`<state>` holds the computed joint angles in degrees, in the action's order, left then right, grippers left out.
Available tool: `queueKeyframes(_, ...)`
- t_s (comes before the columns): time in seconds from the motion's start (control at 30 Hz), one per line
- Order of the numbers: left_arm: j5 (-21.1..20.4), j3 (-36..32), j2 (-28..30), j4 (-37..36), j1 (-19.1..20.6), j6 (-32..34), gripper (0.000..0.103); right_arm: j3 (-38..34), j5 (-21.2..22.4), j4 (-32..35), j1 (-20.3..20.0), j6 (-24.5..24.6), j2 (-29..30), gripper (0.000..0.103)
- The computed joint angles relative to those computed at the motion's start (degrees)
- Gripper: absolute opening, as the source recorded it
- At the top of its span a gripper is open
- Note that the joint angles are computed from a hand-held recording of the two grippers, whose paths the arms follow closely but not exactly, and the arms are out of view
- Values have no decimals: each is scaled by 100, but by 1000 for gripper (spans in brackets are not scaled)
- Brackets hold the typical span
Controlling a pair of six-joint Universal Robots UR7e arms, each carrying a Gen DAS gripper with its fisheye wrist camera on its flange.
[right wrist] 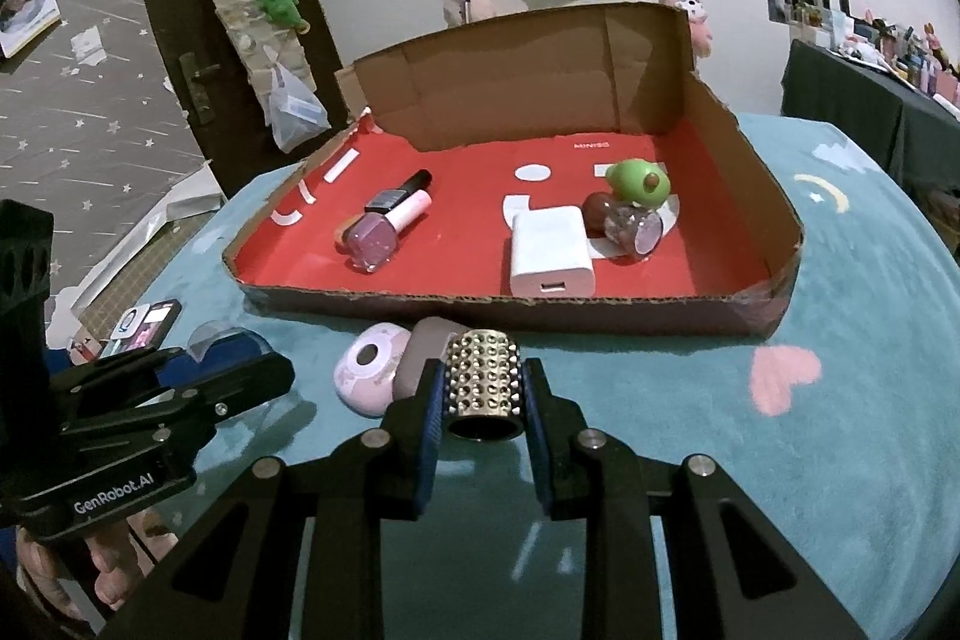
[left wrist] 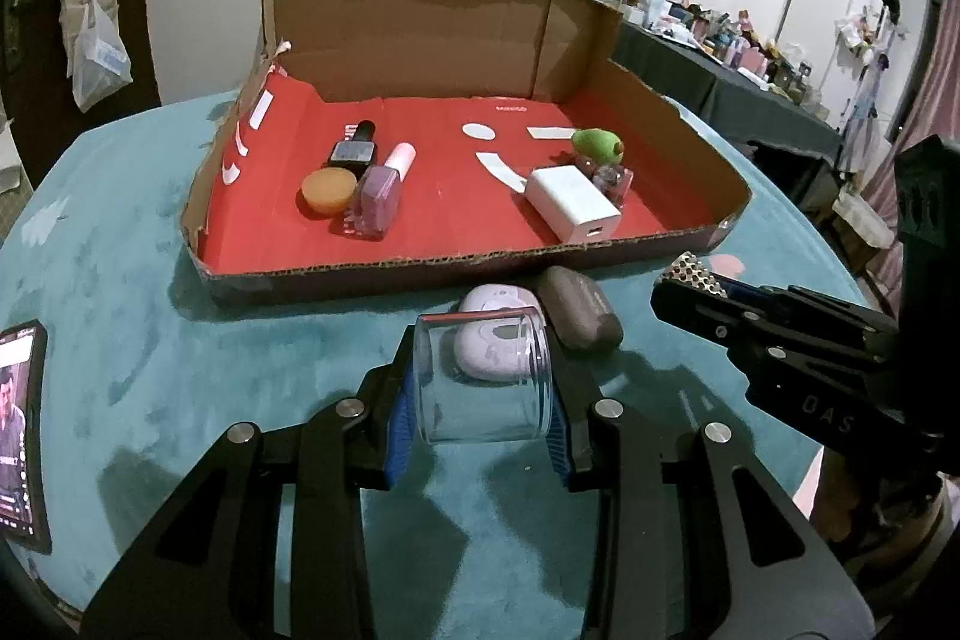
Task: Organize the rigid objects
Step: 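Carry the glass cup and metal cylinder over the red box with both grippers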
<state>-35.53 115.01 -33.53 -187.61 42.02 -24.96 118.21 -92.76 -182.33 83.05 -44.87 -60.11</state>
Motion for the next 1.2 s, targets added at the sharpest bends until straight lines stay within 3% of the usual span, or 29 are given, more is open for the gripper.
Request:
queueKeyframes(0.8, -49, -576, -134, 115, 348, 529, 33, -808, -32, 654, 306, 102, 299, 27)
queueKeyframes(1.2, -640, -954, -169, 668, 836, 515, 33, -1447, -239, 1311, 392, 273, 746, 27)
